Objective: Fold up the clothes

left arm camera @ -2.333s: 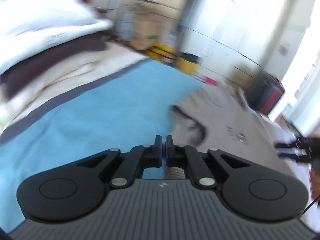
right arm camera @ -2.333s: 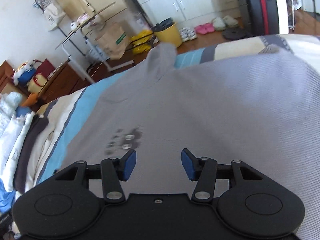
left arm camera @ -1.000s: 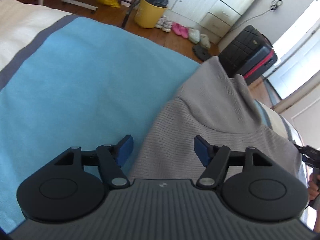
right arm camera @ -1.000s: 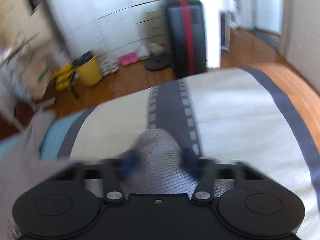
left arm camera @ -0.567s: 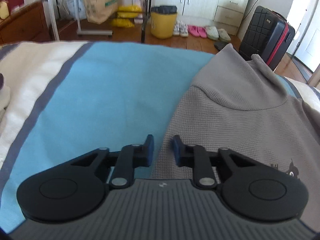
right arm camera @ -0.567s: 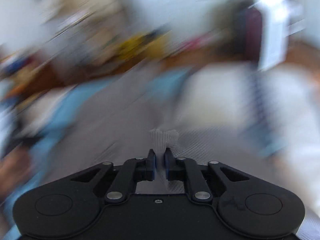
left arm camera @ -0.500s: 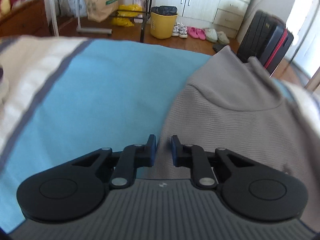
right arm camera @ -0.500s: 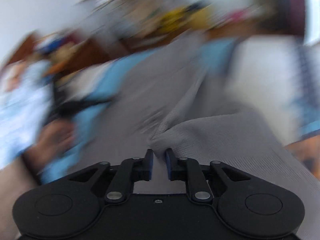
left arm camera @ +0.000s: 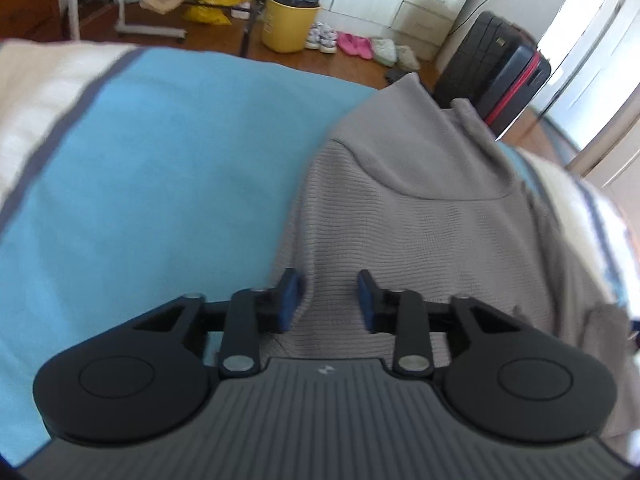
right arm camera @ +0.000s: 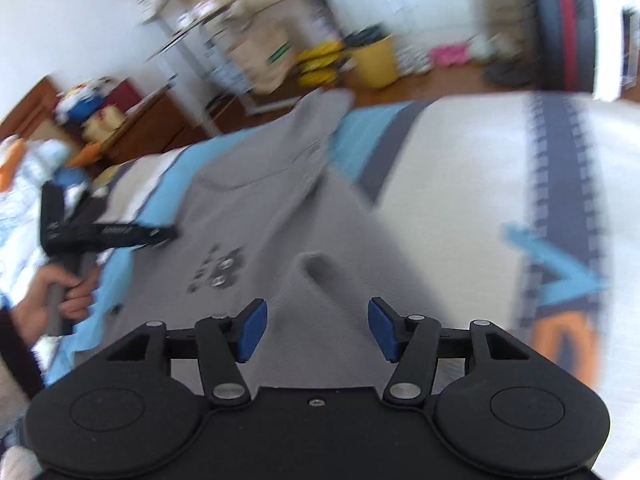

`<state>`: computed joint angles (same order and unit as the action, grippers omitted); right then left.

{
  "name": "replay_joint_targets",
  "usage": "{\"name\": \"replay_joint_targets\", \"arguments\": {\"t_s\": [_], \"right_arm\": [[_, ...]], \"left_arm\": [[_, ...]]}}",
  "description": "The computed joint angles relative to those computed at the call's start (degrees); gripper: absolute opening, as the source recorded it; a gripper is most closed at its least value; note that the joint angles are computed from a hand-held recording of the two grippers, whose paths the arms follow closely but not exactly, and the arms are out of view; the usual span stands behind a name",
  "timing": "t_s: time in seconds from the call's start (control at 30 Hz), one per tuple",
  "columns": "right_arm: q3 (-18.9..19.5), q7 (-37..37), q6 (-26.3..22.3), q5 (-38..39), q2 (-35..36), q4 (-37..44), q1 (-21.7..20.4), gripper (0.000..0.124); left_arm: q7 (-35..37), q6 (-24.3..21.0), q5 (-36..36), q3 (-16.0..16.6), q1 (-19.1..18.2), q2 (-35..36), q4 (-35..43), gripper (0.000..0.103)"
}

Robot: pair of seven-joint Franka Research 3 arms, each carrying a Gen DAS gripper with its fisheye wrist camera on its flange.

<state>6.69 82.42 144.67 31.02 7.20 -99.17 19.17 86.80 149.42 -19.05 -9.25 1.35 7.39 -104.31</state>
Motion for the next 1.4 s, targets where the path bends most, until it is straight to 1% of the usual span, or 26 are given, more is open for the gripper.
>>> {"name": "replay_joint_targets", "arguments": {"t_s": [0.07, 0.1, 0.13, 0.17, 0.2, 0.23, 0.27, 0.33, 0.4, 0.43, 0.5, 0.57, 0.6, 0.7, 0.77, 0.8, 0.9, 0.93, 0.97, 1.0, 1.03, 1.07, 1.1, 1.23, 1.3, 1.4], "right_arm": [[1.0, -1.0, 0.5, -0.4, 3.0, 3.0, -0.4, 0.062], [0.5, -1.0, 3.1, -1.5, 3.1, 2.4, 1.0, 0.048], [0.2, 0.5, 3.6, -4.1, 4.2, 3.4, 1.8, 0.016], [-0.5, 4.2, 3.4, -6.7, 5.6, 4.9, 2.4, 0.005], [-1.3, 7.9, 2.9, -9.2, 7.0, 6.5, 3.0, 0.005], [-1.6, 11.6, 2.8, -11.7, 8.3, 7.9, 3.3, 0.005], [-3.0, 15.9, 4.4, -12.5, 8.1, 7.3, 3.7, 0.005], [-7.2, 27.7, 7.5, -22.6, 7.3, 6.0, 6.0, 0.005], [-13.9, 42.6, 6.8, -41.8, 6.4, 6.7, 10.1, 0.005], [-16.3, 47.0, 5.9, -48.4, 6.1, 7.6, 11.3, 0.005], [-15.4, 48.2, 7.6, -49.6, 6.2, 8.9, 7.8, 0.005], [-12.5, 43.0, 7.1, -41.3, 7.6, 12.1, 2.6, 0.005], [-12.9, 42.8, 5.8, -42.5, 8.6, 14.4, 1.8, 0.005], [-17.0, 46.7, 3.1, -57.4, 10.6, 19.2, 3.1, 0.005], [-14.3, 40.4, 5.6, -56.1, 10.7, 19.4, -2.0, 0.005], [-14.4, 38.5, 4.3, -52.4, 11.9, 21.3, -3.4, 0.005], [-12.4, 37.5, 0.3, -40.4, 15.6, 26.0, -9.1, 0.005], [-12.4, 39.5, -1.1, -38.0, 16.1, 26.1, -9.6, 0.005], [-12.4, 41.3, -2.6, -35.5, 16.6, 26.3, -10.2, 0.011], [-13.4, 45.5, -2.8, -36.0, 15.9, 24.6, -9.3, 0.017], [-15.6, 50.9, -2.3, -40.6, 13.7, 20.9, -6.4, 0.020], [-17.9, 57.3, -2.4, -46.5, 11.5, 17.4, -3.2, 0.036], [-18.3, 59.6, -2.9, -51.0, 10.4, 15.9, -2.0, 0.050], [-16.8, 60.9, 0.2, -64.1, 2.2, 6.5, -0.2, 0.052], [-14.2, 58.3, 4.0, -61.2, -2.4, 1.5, -1.6, 0.054], [-9.8, 49.8, 6.5, -49.5, -8.6, -4.7, -2.5, 0.054]], "left_arm": [[-0.5, 0.7, -0.1, -0.2, -0.1, 1.2, 1.2, 0.050], [-0.8, 1.0, 0.1, -0.3, -0.2, 1.8, 1.9, 0.051], [-2.3, 1.0, 1.4, -0.1, -0.5, 2.8, 3.0, 0.051], [-3.9, 0.5, 2.8, 0.0, -0.8, 3.9, 4.6, 0.051], [-5.7, -0.2, 4.6, -0.3, -0.6, 5.0, 6.2, 0.051], [-9.0, -2.9, 10.4, 1.2, -2.4, 6.3, 8.7, 0.038], [-12.0, -6.2, 16.5, 2.2, -3.8, 7.7, 11.7, 0.014], [-12.5, -11.2, 27.7, 2.9, -6.4, 9.4, 15.8, 0.005], [-12.0, -11.0, 32.4, 2.5, -7.2, 9.2, 16.2, 0.002], [-12.6, -10.3, 33.5, 2.4, -7.3, 8.9, 15.9, 0.002], [-15.0, -8.9, 34.3, 2.4, -7.2, 8.3, 15.4, 0.002], [-18.5, -7.7, 32.5, 2.3, -6.3, 7.9, 14.9, 0.002], [-19.3, -6.9, 33.0, 2.3, -6.2, 7.7, 14.5, 0.002], [-19.5, -4.5, 34.5, 2.2, -5.9, 6.8, 12.8, 0.002], [-19.9, -3.8, 34.3, 2.1, -5.6, 7.0, 12.6, 0.002], [-20.2, -3.4, 34.2, 2.1, -5.4, 7.1, 12.5, 0.002], [-20.7, -4.0, 34.0, 2.0, -5.3, 7.4, 12.8, 0.006], [-20.4, -6.4, 33.9, 1.9, -5.4, 8.0, 14.4, 0.012], [-20.3, -7.7, 33.4, 1.7, -5.3, 7.5, 14.3, 0.023], [-20.5, -7.7, 32.4, 1.4, -5.1, 6.1, 12.8, 0.032], [-20.1, -7.3, 30.9, 1.2, -4.6, 4.2, 10.5, 0.050], [-19.5, -6.9, 29.3, 0.9, -4.1, 2.1, 8.2, 0.056], [-18.7, -6.8, 27.9, 0.9, -3.6, -0.1, 5.6, 0.056], [-14.1, -7.1, 20.6, 2.1, -2.2, -8.9, -4.0, 0.056], [-11.3, -7.6, 14.6, 3.4, -2.1, -12.5, -8.1, 0.056], [-8.4, -8.1, 8.4, 4.9, -2.8, -16.0, -12.7, 0.054]]}}
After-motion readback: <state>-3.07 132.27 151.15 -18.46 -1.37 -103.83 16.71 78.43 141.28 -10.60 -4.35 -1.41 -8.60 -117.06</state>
